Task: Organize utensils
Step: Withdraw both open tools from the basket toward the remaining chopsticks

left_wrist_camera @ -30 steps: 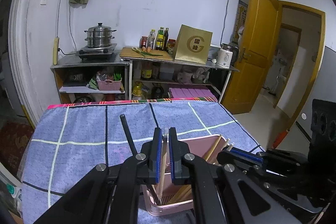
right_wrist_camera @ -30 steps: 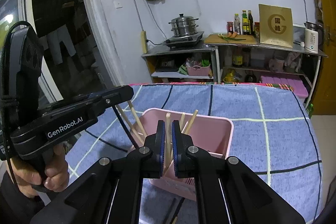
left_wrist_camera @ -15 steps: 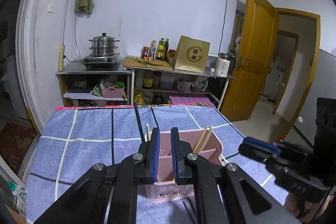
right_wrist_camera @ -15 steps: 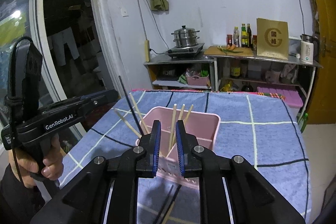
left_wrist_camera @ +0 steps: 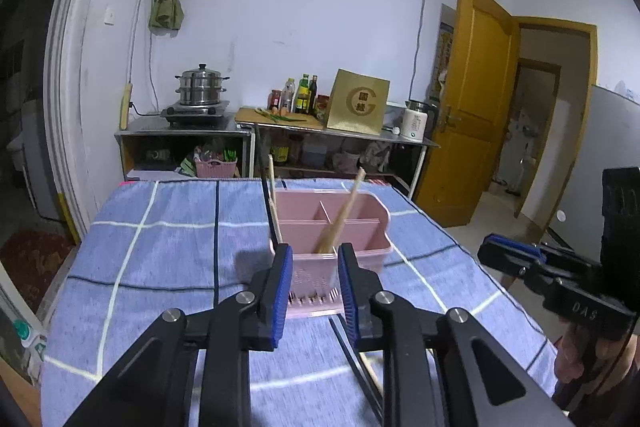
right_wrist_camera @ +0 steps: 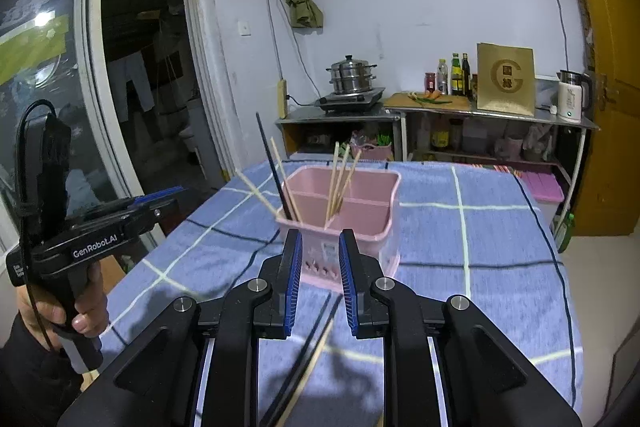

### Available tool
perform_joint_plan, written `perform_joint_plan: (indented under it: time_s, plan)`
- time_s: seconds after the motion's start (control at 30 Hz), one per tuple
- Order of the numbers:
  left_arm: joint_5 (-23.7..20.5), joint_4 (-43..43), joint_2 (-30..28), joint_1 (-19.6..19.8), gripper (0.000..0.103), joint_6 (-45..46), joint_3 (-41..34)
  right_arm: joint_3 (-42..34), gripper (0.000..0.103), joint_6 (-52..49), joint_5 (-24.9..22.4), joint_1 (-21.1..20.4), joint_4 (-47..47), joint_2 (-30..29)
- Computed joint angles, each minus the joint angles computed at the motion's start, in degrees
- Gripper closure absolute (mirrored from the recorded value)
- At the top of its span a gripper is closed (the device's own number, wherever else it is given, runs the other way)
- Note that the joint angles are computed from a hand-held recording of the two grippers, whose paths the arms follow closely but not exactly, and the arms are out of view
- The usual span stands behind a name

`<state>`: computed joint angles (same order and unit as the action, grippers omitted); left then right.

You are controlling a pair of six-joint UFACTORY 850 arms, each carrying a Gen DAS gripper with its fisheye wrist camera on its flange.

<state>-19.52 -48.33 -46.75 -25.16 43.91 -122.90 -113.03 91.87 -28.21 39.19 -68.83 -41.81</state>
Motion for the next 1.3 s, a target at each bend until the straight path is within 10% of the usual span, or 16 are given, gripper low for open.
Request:
perform_joint_plan:
  time_s: [0.57,1.3]
  plan:
    - [2.37,-20.3,10.1,-1.24,0.08,22.01,20.74,15.91,0.083,15.18,-1.94,2.19,-9.15,8.15]
    - [-10.1,7.17,-4.13,-3.29,0.08,-8.68,2.62,17.03,0.083,6.33,0.43,-0.37,4.24,5.69]
